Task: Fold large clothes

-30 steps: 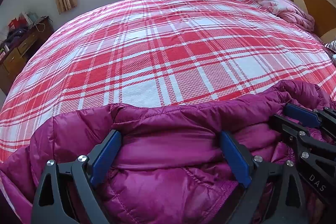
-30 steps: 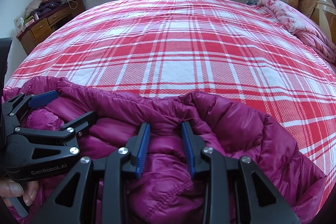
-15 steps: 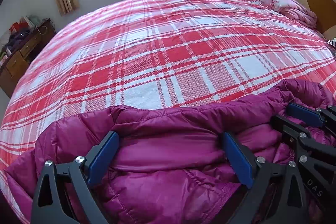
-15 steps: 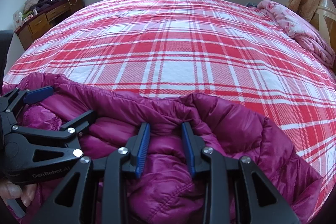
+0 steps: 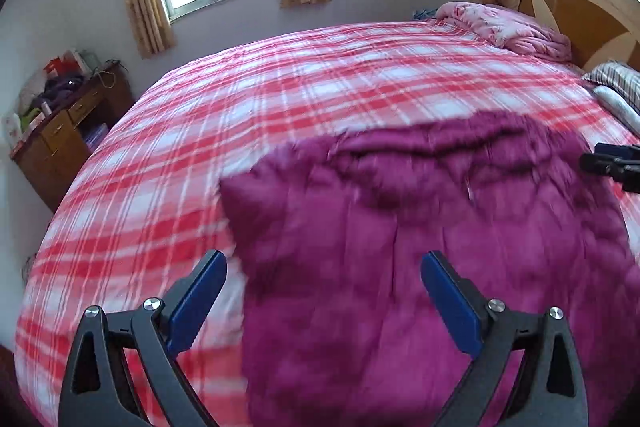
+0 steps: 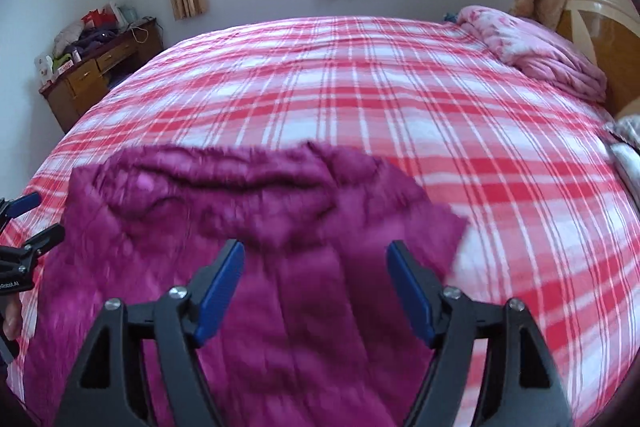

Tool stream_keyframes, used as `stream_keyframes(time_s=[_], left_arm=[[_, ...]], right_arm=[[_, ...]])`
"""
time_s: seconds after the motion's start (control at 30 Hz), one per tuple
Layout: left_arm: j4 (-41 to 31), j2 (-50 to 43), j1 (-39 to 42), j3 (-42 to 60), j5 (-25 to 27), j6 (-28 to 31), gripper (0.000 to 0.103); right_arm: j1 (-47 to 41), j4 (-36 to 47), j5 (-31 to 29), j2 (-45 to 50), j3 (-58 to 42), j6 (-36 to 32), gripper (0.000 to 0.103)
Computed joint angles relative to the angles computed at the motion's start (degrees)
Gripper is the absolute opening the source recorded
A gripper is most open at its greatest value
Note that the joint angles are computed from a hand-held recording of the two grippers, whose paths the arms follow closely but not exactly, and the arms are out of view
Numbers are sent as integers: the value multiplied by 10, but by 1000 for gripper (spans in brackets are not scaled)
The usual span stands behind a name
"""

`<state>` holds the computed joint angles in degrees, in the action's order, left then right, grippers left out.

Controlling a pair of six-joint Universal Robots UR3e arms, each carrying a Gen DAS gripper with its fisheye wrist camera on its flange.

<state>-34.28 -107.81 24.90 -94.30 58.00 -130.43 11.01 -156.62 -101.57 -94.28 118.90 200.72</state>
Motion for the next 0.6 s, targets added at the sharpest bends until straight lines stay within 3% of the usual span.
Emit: stream_keyframes(time_s=[0.13, 0.3, 0.43, 0.6], left_arm=[[-25, 134, 138, -183, -68, 112, 98], [-78, 227, 254, -306, -79, 215, 98], [-162, 279, 322, -342, -87, 279, 98], [-287, 342, 412, -370, -82, 393, 98]], right_arm=[[51, 50, -31, -127, 112, 61, 76], [139, 121, -83, -217, 175, 179, 76], [261, 178, -153, -233, 184, 307, 76], [378, 236, -187, -201, 164, 420, 76]])
